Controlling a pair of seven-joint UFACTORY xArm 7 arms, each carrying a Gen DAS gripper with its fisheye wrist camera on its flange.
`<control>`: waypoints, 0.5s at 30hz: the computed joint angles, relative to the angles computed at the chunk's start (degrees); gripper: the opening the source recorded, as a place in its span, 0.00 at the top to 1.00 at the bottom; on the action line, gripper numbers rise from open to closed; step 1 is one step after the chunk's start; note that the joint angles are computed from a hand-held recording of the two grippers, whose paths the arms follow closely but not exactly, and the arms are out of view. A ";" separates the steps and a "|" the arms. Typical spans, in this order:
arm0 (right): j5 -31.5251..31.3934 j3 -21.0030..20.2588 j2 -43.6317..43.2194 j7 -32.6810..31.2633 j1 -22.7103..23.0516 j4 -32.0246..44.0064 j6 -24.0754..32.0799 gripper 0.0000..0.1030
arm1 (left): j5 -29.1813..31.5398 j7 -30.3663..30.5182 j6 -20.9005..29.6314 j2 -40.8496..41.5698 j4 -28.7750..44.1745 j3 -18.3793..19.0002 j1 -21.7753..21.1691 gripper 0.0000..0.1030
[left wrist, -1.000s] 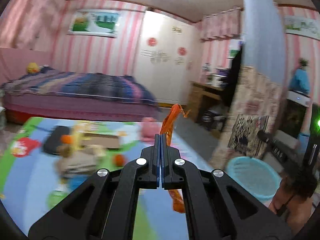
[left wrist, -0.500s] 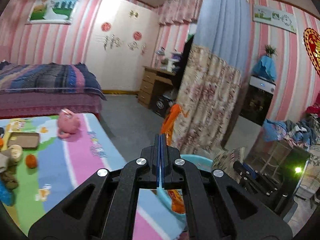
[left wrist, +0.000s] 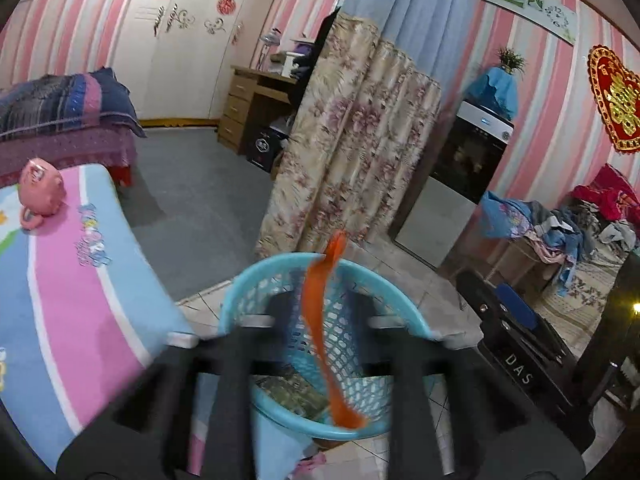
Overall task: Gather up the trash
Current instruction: 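Carry both bags over the blue basket and open both grippers to drop them, then grasp the crumpled blue plastic bag with the left gripper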
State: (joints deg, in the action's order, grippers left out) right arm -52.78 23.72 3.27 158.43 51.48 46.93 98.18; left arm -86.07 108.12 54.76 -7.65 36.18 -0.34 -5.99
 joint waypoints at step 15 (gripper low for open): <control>-11.45 -2.60 4.27 -5.06 -1.34 5.78 -7.56 0.26 | -5.88 10.08 -9.20 -0.39 4.71 8.71 11.75 0.16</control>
